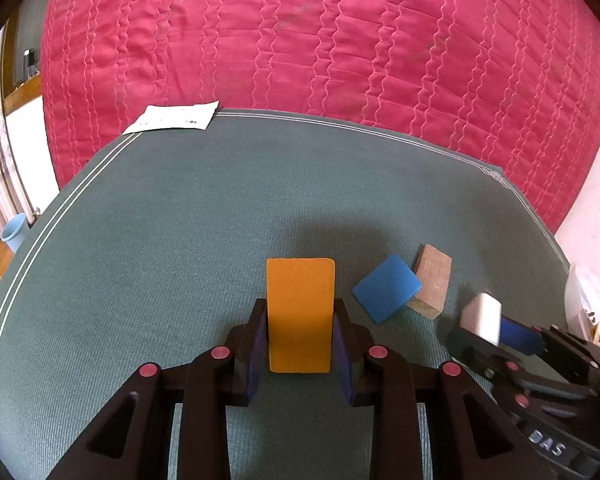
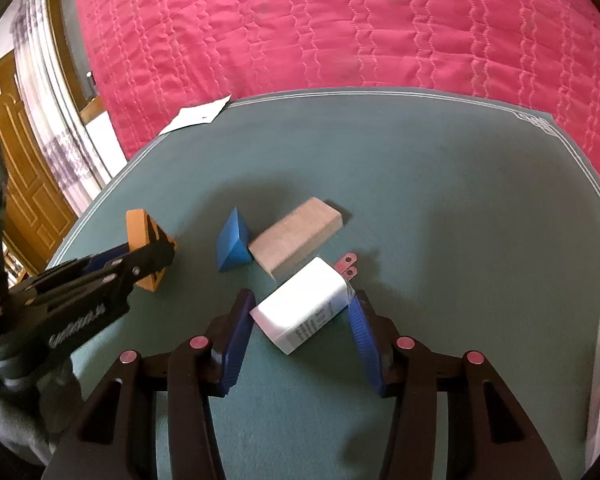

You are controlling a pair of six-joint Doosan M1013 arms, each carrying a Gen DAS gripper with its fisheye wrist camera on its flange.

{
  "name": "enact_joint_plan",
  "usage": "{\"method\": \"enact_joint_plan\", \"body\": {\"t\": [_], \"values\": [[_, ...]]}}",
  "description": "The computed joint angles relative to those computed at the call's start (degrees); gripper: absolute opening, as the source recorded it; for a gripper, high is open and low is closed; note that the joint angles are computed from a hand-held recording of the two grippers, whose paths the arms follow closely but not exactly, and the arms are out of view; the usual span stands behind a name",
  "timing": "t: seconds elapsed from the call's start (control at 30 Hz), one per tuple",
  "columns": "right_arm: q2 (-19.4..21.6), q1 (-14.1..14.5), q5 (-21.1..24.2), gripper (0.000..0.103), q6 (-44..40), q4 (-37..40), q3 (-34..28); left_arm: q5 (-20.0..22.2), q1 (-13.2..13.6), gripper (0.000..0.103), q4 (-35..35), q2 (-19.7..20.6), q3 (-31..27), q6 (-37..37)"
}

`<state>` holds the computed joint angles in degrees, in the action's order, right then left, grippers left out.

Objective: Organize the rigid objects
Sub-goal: 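Carry the white charger into the bowl and open the right gripper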

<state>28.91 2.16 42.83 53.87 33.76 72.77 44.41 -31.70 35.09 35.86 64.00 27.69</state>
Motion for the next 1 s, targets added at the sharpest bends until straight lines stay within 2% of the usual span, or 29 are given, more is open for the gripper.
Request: {"method": "enact_joint_plan", "body": {"t": [0.23, 0.53, 0.7, 0.87, 1.0], "values": [[-2.56, -1.27, -1.09, 0.05, -1.69, 2.85, 3.85, -0.52, -0.06, 0.032, 0.32, -0.12, 0.32, -0.02], [-3.78, -2.28, -0.75, 0.05, -4.62, 6.68, 5.76, -1.86, -0.57, 0.032, 3.02, -0.42, 1.18, -0.78], [-4.93, -2.72, -1.06, 0.05, -2.74, 5.47, 6.94, -2.39, -0.77, 0.032, 4.33, -0.63, 1.64, -1.56], [-8.46, -4.38, -5.94, 0.05, -1.06, 4.84, 11.06, -1.64, -1.03, 0.032, 5.17, -0.46, 1.35, -1.77], [-10.23, -6.25, -9.22, 0.05, 3.35, 4.07, 12.94, -1.49, -1.09, 0.032, 5.38, -0.56, 1.47, -1.92]]}}
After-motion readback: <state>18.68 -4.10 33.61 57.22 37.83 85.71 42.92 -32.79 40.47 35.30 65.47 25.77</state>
